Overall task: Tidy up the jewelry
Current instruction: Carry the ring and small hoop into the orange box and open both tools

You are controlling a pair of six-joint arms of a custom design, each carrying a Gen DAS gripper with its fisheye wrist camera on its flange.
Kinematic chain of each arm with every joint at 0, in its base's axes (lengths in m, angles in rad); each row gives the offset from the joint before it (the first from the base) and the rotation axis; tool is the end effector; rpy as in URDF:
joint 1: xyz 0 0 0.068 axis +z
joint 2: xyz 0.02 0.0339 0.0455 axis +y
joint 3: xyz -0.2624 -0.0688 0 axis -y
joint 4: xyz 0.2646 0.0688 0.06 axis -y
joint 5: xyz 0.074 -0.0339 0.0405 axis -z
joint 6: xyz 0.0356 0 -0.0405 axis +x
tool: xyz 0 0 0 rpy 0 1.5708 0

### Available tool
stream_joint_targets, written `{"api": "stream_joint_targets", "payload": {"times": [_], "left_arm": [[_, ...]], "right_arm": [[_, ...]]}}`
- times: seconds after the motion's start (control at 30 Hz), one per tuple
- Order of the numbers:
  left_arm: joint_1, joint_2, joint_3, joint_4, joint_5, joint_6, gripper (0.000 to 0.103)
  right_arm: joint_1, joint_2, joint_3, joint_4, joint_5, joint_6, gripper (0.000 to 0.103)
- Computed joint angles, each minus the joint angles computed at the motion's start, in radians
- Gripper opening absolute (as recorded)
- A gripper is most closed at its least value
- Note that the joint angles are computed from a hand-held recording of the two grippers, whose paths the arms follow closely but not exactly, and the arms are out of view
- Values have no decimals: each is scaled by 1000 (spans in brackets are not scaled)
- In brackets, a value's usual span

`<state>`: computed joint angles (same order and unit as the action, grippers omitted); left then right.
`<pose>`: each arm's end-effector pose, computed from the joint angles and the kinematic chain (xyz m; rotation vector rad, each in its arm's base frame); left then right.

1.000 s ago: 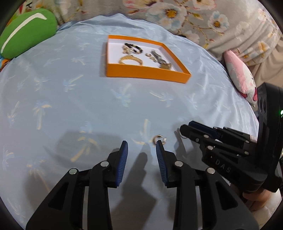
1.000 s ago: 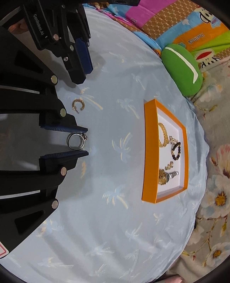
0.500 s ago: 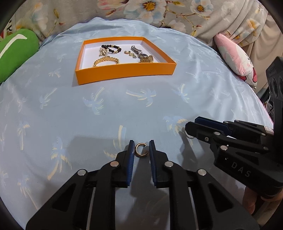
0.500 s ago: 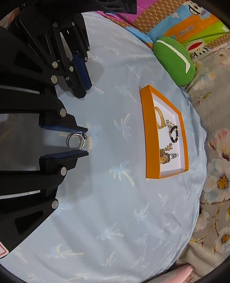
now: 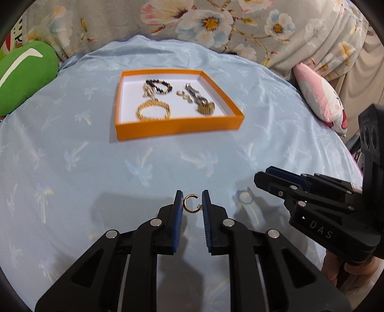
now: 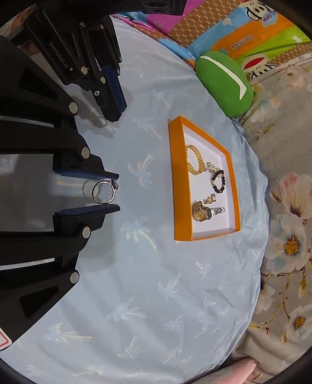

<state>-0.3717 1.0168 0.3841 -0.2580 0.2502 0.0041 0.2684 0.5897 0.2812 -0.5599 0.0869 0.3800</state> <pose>0.1822 -0.0805 0.1442 0.5712 2.4140 -0.4666 0.1387 0.0349 0.1527 0.1751 2.4371 0.1845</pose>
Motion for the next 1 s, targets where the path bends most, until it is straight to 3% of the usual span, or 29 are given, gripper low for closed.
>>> {"api": "stream_joint_targets", "payload": {"times": [0.53,0.83,1.0], "left_arm": [[64,457,375,193,-9,-42,15],[67,726,584,235,-31,-69,15],[73,793,626,245,-27,-78,15]], "right_arm": [[-193,590,248,419,-113,-156,18],[-192,835,369,524,-128,-163,18],[-196,905,407,548,-131,-164,18]]}}
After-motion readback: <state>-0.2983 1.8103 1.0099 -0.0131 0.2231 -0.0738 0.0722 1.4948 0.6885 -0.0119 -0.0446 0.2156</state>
